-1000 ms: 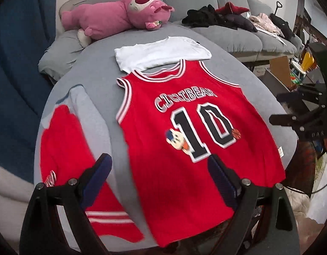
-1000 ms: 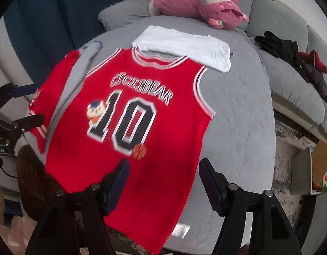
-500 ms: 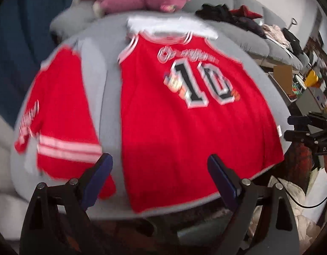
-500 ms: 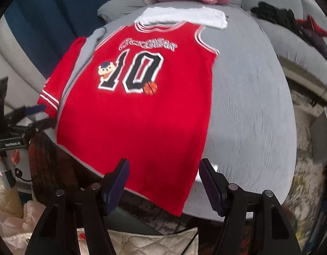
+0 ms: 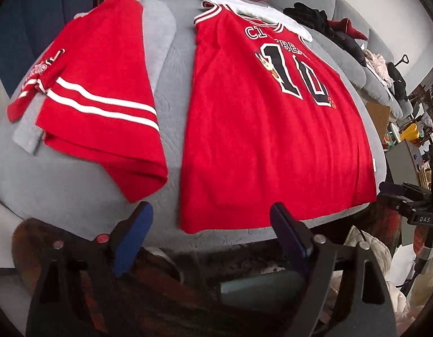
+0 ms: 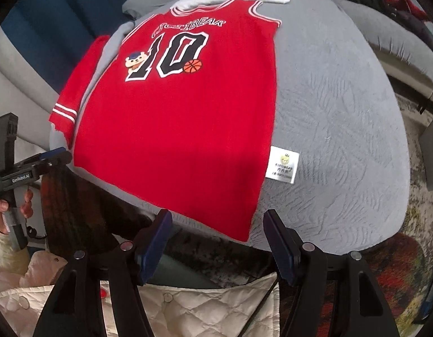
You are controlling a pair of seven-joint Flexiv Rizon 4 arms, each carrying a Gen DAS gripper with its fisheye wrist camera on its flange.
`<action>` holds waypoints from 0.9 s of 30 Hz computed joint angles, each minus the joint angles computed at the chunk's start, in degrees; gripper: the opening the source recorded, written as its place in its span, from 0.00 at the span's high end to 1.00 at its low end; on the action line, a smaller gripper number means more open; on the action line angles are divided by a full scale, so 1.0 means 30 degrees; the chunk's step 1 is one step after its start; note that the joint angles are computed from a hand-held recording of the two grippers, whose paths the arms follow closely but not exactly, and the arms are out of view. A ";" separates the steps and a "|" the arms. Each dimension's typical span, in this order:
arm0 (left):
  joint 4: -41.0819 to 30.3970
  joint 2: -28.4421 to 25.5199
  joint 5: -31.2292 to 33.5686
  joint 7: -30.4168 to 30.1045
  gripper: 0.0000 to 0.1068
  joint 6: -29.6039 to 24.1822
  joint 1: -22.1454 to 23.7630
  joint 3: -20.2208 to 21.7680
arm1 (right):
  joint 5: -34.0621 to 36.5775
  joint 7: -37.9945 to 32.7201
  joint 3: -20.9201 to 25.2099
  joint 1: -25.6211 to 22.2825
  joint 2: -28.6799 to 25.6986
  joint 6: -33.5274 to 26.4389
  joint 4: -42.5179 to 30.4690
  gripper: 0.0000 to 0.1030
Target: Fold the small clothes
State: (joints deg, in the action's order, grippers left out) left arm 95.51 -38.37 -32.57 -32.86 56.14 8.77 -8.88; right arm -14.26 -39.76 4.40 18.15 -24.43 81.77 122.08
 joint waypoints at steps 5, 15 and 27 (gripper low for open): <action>-0.0342 -0.0290 0.0958 -0.0468 0.29 -0.0306 -0.0403 0.0520 | 0.0286 -0.0178 0.0189 -0.0272 -0.0067 -0.0095 -0.0055 0.38; -0.0597 -0.0666 0.2074 -0.1227 0.32 0.0191 -0.0656 0.0710 | 0.1947 -0.1413 0.1605 -0.1535 -0.0929 -0.0006 -0.0631 0.41; 0.2184 -0.0228 0.1245 0.0228 0.06 0.4678 -0.0448 -0.0647 | 0.2019 -0.1407 0.0841 -0.0664 -0.1078 0.0221 -0.0437 0.40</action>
State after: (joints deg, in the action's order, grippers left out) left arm 102.06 -39.06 -28.83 -32.17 70.17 7.43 -10.82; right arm -8.20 -43.98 6.92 16.16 -27.66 82.43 120.77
